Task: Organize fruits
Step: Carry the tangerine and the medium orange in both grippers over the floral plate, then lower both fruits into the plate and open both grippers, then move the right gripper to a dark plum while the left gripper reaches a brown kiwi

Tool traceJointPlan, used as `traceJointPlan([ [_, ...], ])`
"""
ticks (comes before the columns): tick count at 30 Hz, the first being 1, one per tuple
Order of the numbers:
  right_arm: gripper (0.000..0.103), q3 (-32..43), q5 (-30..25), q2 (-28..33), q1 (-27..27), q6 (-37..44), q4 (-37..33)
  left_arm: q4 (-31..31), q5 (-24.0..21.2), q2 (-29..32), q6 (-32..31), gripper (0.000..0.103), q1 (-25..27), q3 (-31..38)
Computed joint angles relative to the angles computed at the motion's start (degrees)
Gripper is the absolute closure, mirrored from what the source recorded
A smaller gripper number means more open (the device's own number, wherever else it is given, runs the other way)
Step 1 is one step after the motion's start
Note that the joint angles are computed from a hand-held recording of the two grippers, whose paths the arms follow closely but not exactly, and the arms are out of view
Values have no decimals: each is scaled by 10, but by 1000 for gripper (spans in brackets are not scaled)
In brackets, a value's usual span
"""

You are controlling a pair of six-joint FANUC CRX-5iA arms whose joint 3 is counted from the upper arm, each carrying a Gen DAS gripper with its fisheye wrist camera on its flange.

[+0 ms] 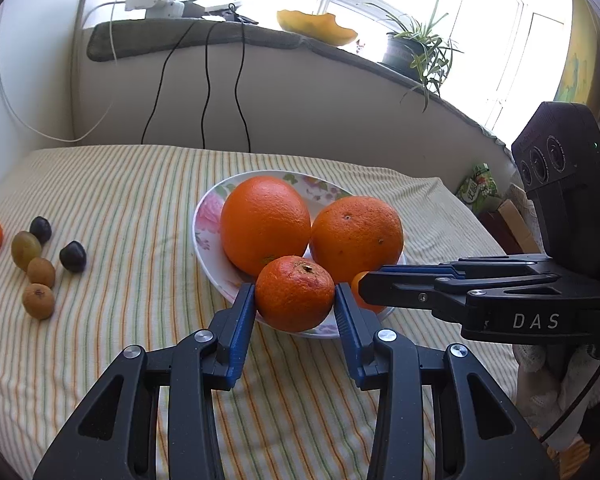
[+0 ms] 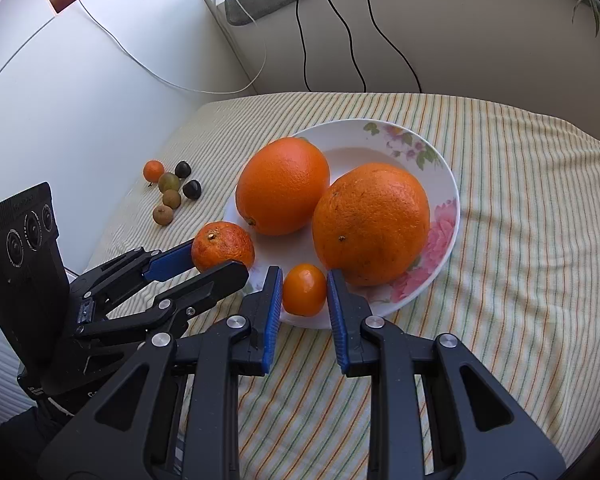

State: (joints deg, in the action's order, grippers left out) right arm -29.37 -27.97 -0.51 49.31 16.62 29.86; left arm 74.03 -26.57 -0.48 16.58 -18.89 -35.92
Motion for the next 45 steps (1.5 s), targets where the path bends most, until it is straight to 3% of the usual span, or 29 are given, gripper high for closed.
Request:
traceJointPlan([
  [12, 79, -1, 5, -3, -3, -3, -5, -20, -1, 1, 15, 64, 1, 7],
  [16, 78, -2, 6, -6, -4, -2, -10, 0, 13, -4, -2, 48, -6, 1],
  [19, 78, -3, 9, -8, -5, -3, -14, 2, 15, -6, -6, 48, -7, 0],
  [25, 59, -20, 15, -18, -2, -45, 25, 0, 9, -8, -2, 48, -1, -4],
  [38, 56, -39, 11, -35, 5, -92, 83, 26, 10, -32, -10, 48, 16, -26],
  [45, 55, -17, 5, -15, 15, -86, 122, 31, 26, -54, -13, 48, 44, -43],
])
